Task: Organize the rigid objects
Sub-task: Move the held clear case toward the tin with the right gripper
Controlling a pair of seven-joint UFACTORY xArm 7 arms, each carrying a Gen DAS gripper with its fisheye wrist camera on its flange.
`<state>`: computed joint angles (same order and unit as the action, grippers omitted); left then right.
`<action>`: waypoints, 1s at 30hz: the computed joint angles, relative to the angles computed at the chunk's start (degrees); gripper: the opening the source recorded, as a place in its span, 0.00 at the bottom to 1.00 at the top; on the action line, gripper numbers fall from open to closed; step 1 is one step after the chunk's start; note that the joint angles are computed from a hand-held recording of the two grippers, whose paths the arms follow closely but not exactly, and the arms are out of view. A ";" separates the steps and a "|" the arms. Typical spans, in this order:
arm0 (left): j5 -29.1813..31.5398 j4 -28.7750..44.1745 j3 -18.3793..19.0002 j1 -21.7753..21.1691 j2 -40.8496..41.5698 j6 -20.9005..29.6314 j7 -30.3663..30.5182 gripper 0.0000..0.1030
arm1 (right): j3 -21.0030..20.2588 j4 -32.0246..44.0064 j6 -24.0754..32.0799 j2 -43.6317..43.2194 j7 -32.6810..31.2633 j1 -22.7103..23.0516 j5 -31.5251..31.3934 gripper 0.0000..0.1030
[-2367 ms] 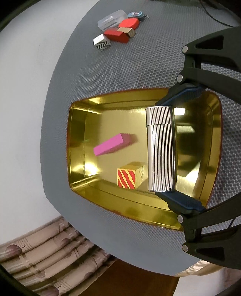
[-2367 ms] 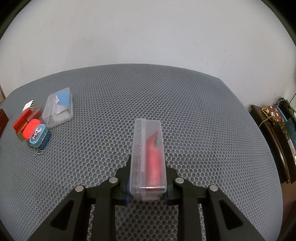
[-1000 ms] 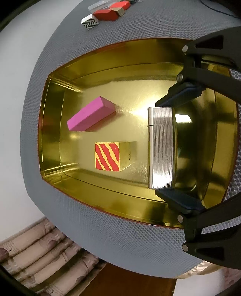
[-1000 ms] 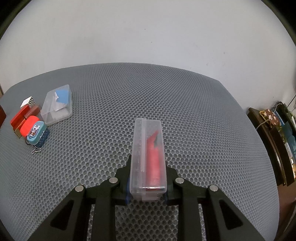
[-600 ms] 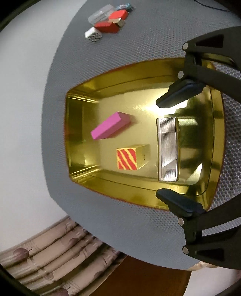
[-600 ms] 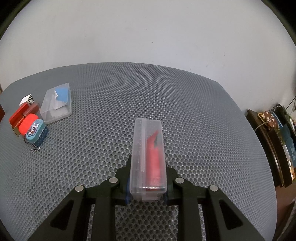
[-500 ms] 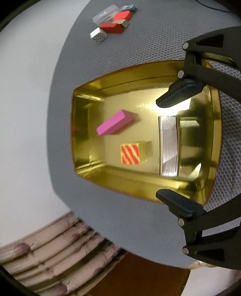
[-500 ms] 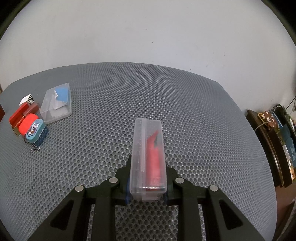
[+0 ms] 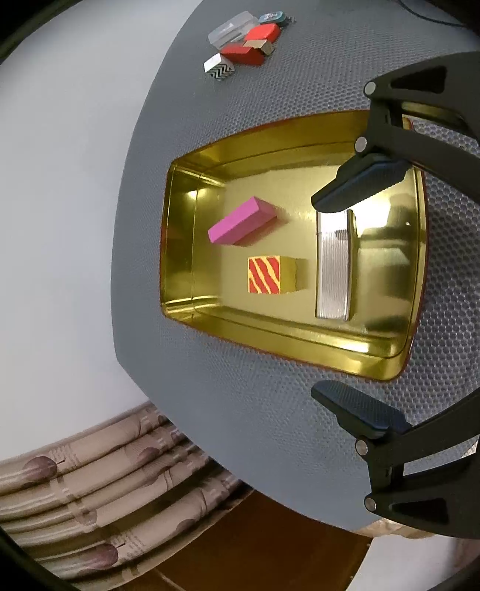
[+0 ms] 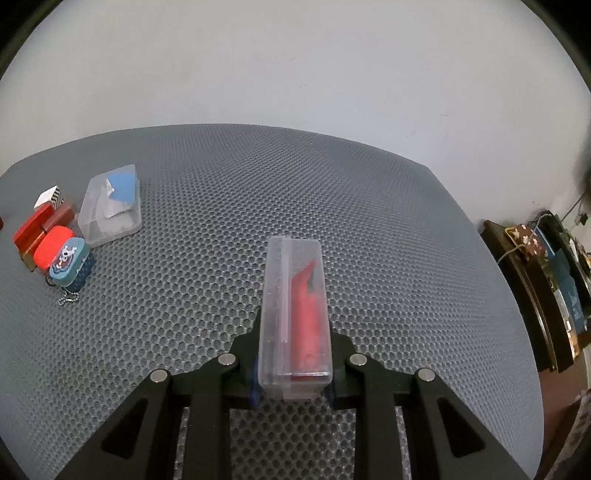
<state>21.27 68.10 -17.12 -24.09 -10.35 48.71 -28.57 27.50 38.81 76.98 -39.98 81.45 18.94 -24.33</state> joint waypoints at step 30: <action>-0.05 -0.55 0.48 1.75 -1.21 -0.83 -0.98 0.88 | 0.16 12.58 -27.66 14.30 -13.20 -4.03 -6.77 0.24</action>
<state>21.22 67.55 -16.65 -22.33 -11.56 47.88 -29.55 27.65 51.39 49.32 -25.68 68.25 14.91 -31.11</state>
